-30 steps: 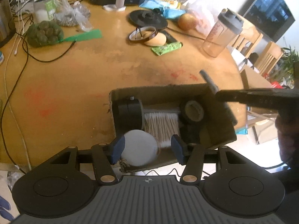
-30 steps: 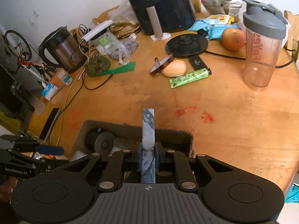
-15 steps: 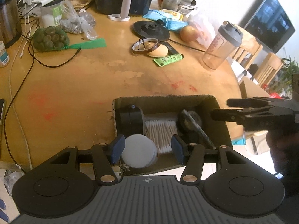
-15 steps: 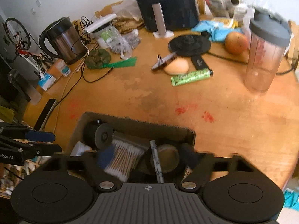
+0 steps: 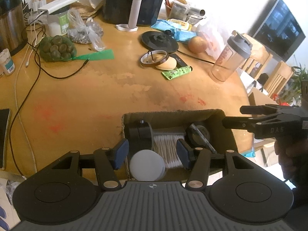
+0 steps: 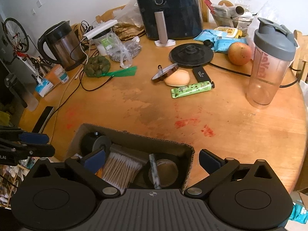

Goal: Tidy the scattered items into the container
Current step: 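Open the left tool to drop the jar while the right tool releases the stick into the box, then move both open tools away from the box back toward the table items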

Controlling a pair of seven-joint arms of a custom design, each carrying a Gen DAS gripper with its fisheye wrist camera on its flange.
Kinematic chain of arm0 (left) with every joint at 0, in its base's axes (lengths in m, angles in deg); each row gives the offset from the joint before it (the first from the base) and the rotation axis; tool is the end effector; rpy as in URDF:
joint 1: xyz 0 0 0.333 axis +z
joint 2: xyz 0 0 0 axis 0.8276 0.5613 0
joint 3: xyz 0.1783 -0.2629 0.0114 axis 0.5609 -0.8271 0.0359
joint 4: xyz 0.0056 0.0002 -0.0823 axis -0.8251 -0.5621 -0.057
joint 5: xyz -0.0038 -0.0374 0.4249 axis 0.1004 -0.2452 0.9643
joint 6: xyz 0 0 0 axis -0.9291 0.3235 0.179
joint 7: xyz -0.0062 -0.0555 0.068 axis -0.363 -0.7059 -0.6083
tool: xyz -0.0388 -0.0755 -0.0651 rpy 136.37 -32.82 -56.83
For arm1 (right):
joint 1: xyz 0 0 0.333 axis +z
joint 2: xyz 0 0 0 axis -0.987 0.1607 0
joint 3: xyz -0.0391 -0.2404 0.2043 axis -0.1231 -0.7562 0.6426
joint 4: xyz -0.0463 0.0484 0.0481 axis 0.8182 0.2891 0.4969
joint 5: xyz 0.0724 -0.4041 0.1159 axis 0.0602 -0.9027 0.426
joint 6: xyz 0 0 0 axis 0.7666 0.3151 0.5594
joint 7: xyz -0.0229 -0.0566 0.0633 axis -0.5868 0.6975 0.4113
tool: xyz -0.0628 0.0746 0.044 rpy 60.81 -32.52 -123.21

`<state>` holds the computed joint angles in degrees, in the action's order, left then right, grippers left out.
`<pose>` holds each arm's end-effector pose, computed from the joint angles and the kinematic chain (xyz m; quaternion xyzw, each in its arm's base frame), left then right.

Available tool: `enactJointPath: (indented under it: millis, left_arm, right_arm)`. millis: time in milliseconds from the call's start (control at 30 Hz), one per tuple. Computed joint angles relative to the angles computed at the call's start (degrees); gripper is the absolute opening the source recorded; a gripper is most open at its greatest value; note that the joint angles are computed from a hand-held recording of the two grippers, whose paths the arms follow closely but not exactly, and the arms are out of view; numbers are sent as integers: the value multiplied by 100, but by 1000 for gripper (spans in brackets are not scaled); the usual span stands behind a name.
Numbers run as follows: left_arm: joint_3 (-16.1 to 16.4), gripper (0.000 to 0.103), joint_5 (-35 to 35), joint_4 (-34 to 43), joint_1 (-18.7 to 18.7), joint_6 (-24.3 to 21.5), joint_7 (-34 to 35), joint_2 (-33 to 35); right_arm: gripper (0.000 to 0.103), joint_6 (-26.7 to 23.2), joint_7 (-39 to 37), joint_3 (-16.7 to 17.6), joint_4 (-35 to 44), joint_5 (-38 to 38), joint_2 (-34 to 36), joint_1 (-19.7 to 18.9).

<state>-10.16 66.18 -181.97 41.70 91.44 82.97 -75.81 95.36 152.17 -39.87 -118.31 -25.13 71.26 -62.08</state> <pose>0.6342 -0.2461 0.4403 -0.7416 0.6032 -0.2668 0.1223 0.6806 0.2501 0.4139 -0.6030 0.7322 -0.1748 0.2639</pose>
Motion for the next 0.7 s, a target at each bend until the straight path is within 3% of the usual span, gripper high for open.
enactJointPath:
  millis: [467,700]
  left_arm:
    - [95,54,248,93,-17,43,-150,31]
    - [232,54,780,112,-85,162,-604,14]
  right_arm:
    - [103,-51,173,-170,148,-316,59,-6]
    - [103,-249,271,-268,314,-532,141,-23]
